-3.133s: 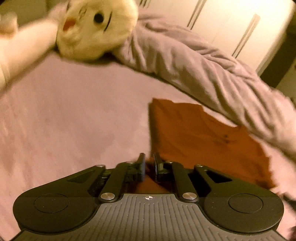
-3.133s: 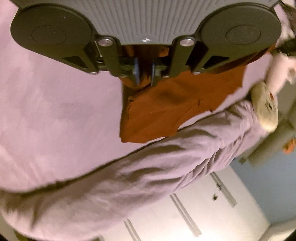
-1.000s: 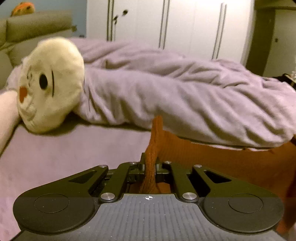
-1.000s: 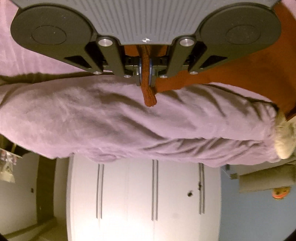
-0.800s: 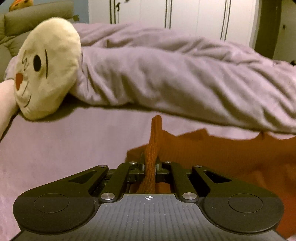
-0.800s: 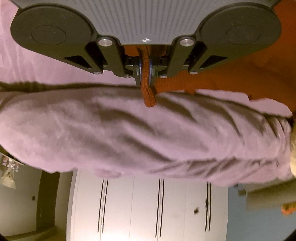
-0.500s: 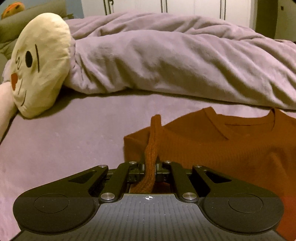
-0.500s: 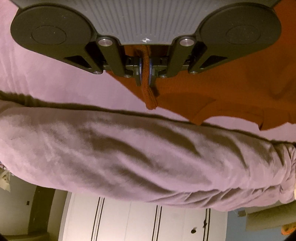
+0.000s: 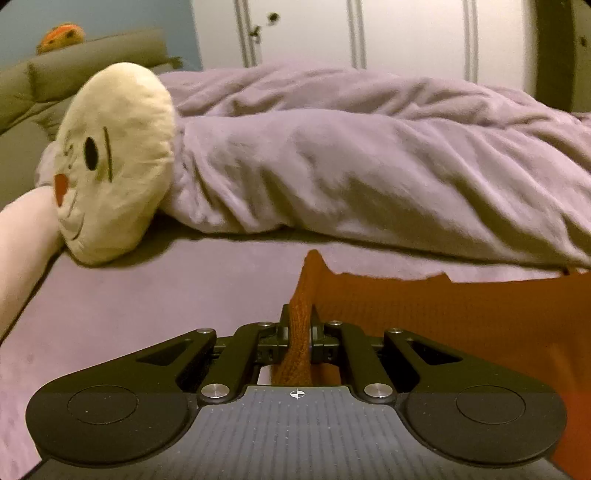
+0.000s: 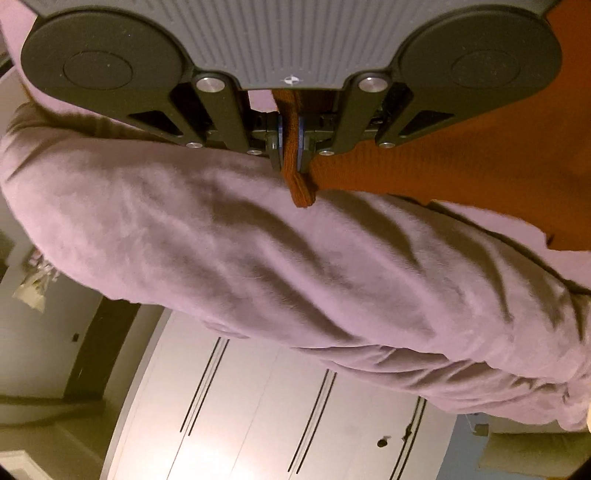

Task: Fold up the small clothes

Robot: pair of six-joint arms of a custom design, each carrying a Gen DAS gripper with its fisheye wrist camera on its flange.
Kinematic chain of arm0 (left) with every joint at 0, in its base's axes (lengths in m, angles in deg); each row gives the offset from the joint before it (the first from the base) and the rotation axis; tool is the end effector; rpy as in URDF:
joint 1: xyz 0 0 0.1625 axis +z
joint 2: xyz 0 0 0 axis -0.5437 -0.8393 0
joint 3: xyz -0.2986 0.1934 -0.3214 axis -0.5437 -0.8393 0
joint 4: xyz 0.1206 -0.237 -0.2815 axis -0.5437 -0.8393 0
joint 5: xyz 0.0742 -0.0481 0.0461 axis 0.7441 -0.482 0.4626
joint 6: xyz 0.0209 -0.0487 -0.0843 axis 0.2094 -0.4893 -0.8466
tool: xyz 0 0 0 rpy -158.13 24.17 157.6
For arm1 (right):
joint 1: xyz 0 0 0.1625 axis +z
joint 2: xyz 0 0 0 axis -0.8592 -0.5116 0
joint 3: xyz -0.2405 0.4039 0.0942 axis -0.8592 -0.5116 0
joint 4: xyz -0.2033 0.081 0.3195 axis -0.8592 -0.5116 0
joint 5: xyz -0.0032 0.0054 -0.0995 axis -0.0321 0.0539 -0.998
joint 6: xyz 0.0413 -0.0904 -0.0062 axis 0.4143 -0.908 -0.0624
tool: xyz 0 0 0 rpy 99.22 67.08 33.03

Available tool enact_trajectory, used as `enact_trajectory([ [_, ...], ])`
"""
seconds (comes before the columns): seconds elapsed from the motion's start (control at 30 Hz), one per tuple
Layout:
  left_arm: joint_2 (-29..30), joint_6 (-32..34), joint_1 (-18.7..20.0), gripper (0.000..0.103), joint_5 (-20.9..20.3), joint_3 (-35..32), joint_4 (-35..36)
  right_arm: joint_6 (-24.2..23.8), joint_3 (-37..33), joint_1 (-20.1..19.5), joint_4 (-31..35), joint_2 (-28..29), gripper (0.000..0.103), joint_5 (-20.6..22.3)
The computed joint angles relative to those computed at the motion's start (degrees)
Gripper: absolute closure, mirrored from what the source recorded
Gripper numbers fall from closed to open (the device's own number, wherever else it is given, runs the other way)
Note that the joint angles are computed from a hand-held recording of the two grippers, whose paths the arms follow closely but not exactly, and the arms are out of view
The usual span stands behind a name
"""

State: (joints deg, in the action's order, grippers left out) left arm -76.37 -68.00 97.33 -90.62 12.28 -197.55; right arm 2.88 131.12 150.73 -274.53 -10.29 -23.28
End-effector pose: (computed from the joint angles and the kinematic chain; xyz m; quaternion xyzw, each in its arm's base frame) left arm -0.0674 -0.6686 0.1654 -0.0216 0.7679 -0.4273 0.4767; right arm 0.1238 -0.7544 0.0816 0.3768 -0.7366 0.4042 0.3900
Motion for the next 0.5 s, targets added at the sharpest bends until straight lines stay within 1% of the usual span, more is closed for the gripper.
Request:
enact_trajectory([
  [0.03, 0.6, 0.5, 0.1, 0.095, 0.1, -0.7, -1.0, -0.4, -1.0, 0.1, -0.2, 0.6, 0.097, -0.7],
  [0.1, 1.8, 0.6, 0.6, 0.091, 0.9, -2.1, -1.3, -0.1, -2.4, 0.1, -0.3, 1.7, 0.097, -2.1],
  [0.13, 1.9, -0.6, 0.8, 0.081, 1.0, -2.0, -0.1, 0.3, -2.9, 0.0, -0.5, 2.1, 0.097, -2.4],
  [0.17, 1.0, -4.2, 1.0, 0.066, 0.0, -0.5, 2.2, 0.3, -3.2, -0.2, -0.6, 2.5, 0.096, -1.8],
  [0.2, -0.9, -9.1, 1.2, 0.060, -2.7, 2.2, 3.5, -0.1, -3.0, -0.6, -1.0, 2.6, 0.093, -1.1],
  [0.23, -2.7, -12.2, 1.4, 0.055, -5.6, 4.9, 2.6, -0.3, -2.7, -0.7, -1.3, 2.6, 0.090, -1.5],
  [0.27, -4.1, -14.0, 1.4, 0.052, -7.6, 7.4, 1.2, 0.2, -1.6, -0.9, -1.5, 2.0, 0.087, -1.7],
  [0.3, -5.4, -14.7, 1.2, 0.051, -8.8, 10.3, -1.4, 2.0, 0.7, -1.3, -1.7, 0.5, 0.085, -0.7],
  [0.33, -6.7, -15.3, 0.8, 0.048, -9.5, 13.0, -3.0, 4.1, 4.1, -2.0, -2.3, -1.5, 0.080, 0.9],
  [0.37, -8.0, -16.2, 0.4, 0.044, -10.6, 16.3, -5.0, 6.2, 7.7, -2.8, -2.9, -3.6, 0.078, 2.6],
  [0.4, -9.2, -17.5, -0.1, 0.041, -11.7, 19.9, -8.1, 9.1, 11.5, -3.7, -3.4, -5.9, 0.073, 4.0],
  [0.43, -10.1, -19.3, -0.5, 0.038, -12.8, 23.3, -10.8, 12.6, 15.5, -4.7, -3.7, -8.4, 0.071, 5.2],
  [0.47, -10.7, -21.3, -0.8, 0.038, -13.8, 26.1, -12.9, 16.3, 19.5, -5.9, -3.7, -11.0, 0.071, 7.0],
  [0.5, -11.5, -24.5, -1.0, 0.038, -15.2, 29.0, -13.4, 20.0, 23.1, -7.4, -3.4, -13.3, 0.071, 9.1],
])
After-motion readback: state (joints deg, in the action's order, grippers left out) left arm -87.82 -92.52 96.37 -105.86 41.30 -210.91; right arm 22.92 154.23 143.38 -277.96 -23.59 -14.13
